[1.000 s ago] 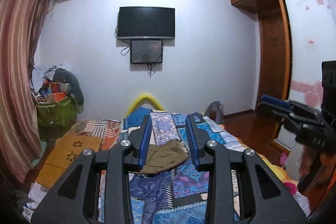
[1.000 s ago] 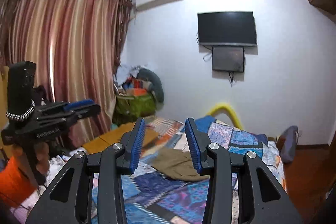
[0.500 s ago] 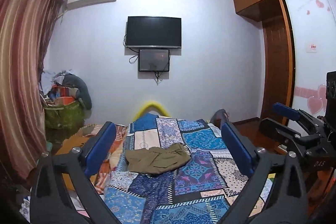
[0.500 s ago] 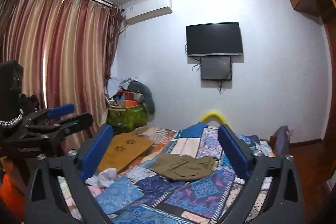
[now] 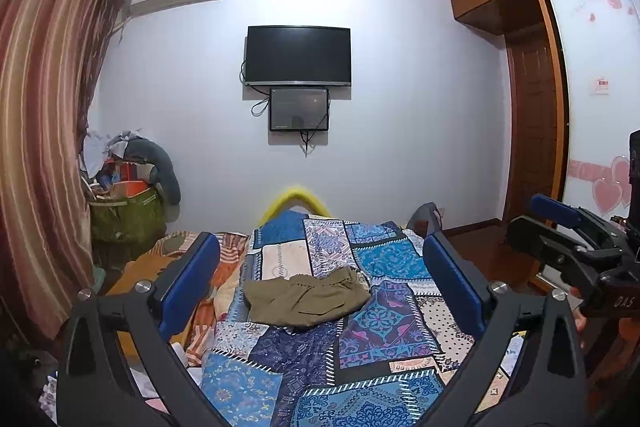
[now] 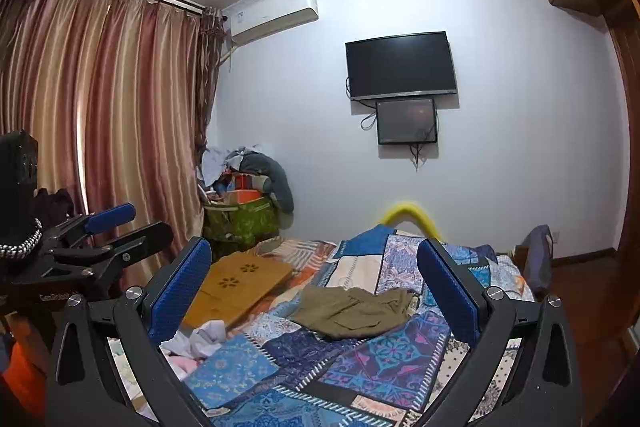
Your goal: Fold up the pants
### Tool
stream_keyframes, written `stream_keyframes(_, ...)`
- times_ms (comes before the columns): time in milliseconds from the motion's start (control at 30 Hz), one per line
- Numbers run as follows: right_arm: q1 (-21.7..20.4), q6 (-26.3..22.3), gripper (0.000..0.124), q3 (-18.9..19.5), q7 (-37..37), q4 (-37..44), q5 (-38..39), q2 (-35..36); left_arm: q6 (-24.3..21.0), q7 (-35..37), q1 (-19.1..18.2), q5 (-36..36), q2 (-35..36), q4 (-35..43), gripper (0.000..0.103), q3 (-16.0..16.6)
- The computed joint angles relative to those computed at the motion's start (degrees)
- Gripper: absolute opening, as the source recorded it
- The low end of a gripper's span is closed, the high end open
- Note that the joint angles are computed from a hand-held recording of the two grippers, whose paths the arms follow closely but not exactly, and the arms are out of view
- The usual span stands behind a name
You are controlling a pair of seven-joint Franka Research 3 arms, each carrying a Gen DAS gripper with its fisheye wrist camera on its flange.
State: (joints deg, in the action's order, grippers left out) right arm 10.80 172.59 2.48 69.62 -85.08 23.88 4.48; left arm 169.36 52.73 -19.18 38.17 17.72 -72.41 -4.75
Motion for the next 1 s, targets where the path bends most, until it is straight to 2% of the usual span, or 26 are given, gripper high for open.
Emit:
stream_keyframes(267, 0.0, -0.8, 0.102, -0.3, 1.0, -0.2, -0.6, -0.1, -0.8, 2.3, 0.8, -2.7, 1.0, 0.6, 0.103, -1.0)
stream_keyframes(500, -0.2, -1.6, 0.102, -0.6, 2.3, -0.8, -1.5, -0.5, -1.1, 2.5, 0.5, -3.2, 1.6, 1.3, 0.103, -0.6)
stream_keyframes(1000, -0.4, -2.6, 0.102, -1.0, 5.0, -0.2, -4.1, -0.5, -2.2, 8.0, 1.1, -8.2, 3.2, 3.0, 0.103, -2.4)
